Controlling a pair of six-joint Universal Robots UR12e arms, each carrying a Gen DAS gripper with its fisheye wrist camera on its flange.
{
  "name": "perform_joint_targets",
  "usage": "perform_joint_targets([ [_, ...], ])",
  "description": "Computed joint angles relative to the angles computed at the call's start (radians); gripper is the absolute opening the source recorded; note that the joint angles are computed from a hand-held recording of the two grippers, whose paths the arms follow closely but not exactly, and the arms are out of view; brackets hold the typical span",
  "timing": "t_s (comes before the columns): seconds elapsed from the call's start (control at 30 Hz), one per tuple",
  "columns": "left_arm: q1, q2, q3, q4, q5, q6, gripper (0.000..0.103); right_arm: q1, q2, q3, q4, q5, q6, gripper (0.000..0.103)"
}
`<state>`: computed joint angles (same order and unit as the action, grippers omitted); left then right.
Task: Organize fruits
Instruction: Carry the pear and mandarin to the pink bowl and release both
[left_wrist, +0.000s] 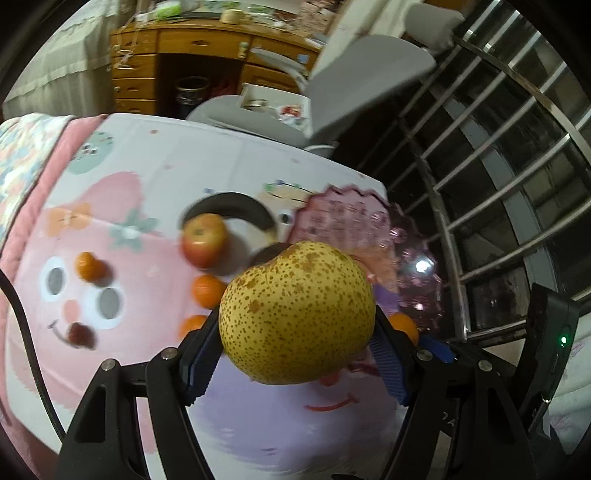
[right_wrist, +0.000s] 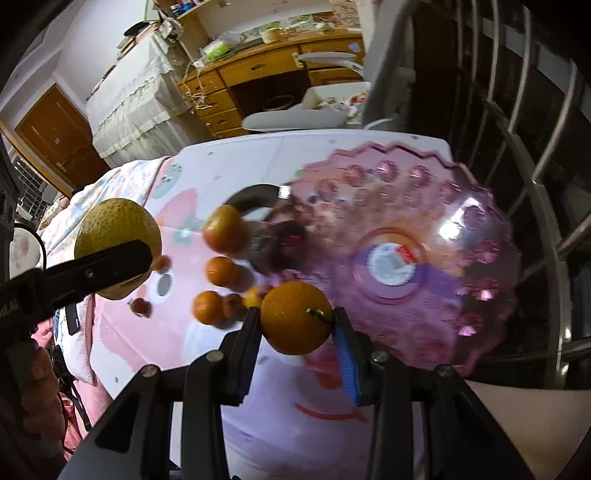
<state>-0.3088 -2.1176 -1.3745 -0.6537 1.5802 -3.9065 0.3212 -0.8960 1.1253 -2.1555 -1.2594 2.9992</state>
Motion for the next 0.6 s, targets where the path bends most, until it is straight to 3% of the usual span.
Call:
perform_joint_targets([
  [0.33,-0.033,-0.14,0.17,-0.081,-0.058,0.015,0.073,-0.043,0.039,-0.048,0.1,-0.056,0.018,0.039],
  [0.6,-0.03,-0.17,0.204,-0.139,-0.089,0.003,0.073,-0.052,0.054,-0.066,0.133,-0.08,0.036,0.04],
])
